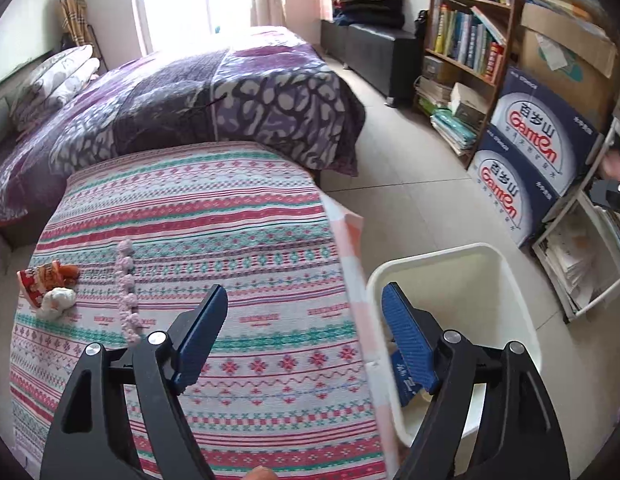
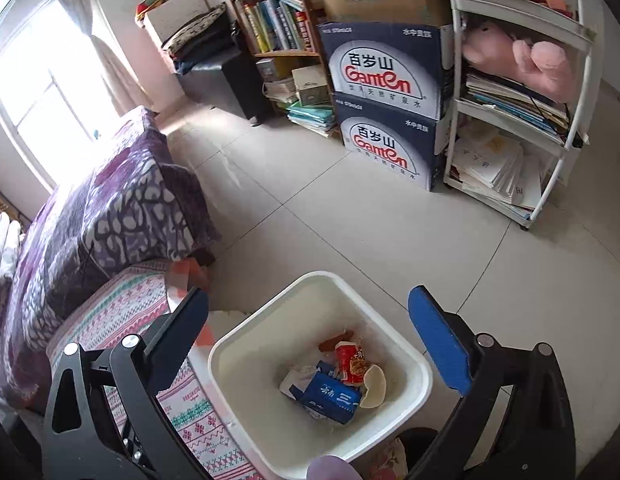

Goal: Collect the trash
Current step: 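Grasp the white plastic bag with the left tool while the right tool grasps the pink crocheted strip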

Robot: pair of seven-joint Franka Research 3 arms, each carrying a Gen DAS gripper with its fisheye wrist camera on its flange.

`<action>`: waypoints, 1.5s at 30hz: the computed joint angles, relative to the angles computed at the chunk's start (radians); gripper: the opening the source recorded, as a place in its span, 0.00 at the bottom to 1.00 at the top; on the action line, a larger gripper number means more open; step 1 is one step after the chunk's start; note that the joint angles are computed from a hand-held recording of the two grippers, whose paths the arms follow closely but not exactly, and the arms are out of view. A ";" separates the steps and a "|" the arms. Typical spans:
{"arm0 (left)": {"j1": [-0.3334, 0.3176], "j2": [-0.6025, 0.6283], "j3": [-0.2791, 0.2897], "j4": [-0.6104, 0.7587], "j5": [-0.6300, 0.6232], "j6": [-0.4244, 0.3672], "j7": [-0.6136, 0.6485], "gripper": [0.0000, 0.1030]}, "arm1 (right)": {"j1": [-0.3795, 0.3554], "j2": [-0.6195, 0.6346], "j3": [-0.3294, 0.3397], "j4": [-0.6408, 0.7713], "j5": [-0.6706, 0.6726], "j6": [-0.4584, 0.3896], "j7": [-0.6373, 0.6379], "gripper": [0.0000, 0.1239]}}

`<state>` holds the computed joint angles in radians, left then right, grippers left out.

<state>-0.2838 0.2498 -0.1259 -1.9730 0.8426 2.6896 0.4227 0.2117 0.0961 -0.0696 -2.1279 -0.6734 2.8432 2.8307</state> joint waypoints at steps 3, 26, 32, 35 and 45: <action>0.029 -0.022 0.016 -0.021 -0.025 -0.062 0.010 0.76 | 0.018 0.026 0.023 0.029 0.055 -0.017 -0.067 0.77; 0.427 -0.020 0.110 -0.220 -0.506 0.088 0.011 0.81 | 0.249 0.227 0.015 0.250 0.189 -0.152 -0.278 0.77; 0.501 0.004 0.035 -0.211 -0.740 0.072 0.268 0.48 | 0.289 0.267 0.017 0.284 0.217 -0.159 -0.351 0.77; 0.529 -0.029 -0.004 -0.241 -0.879 0.078 0.418 0.44 | 0.318 0.290 0.012 0.298 0.210 -0.155 -0.370 0.77; 0.425 -0.272 0.064 -0.367 -0.701 0.144 0.399 0.43 | 0.321 0.480 0.130 0.481 0.433 -0.156 -0.758 0.77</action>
<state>0.1412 -0.0222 -0.0622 -2.3400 0.1411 2.8337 0.8217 0.5323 0.5764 0.0609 -1.6466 -0.2407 2.6876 2.0730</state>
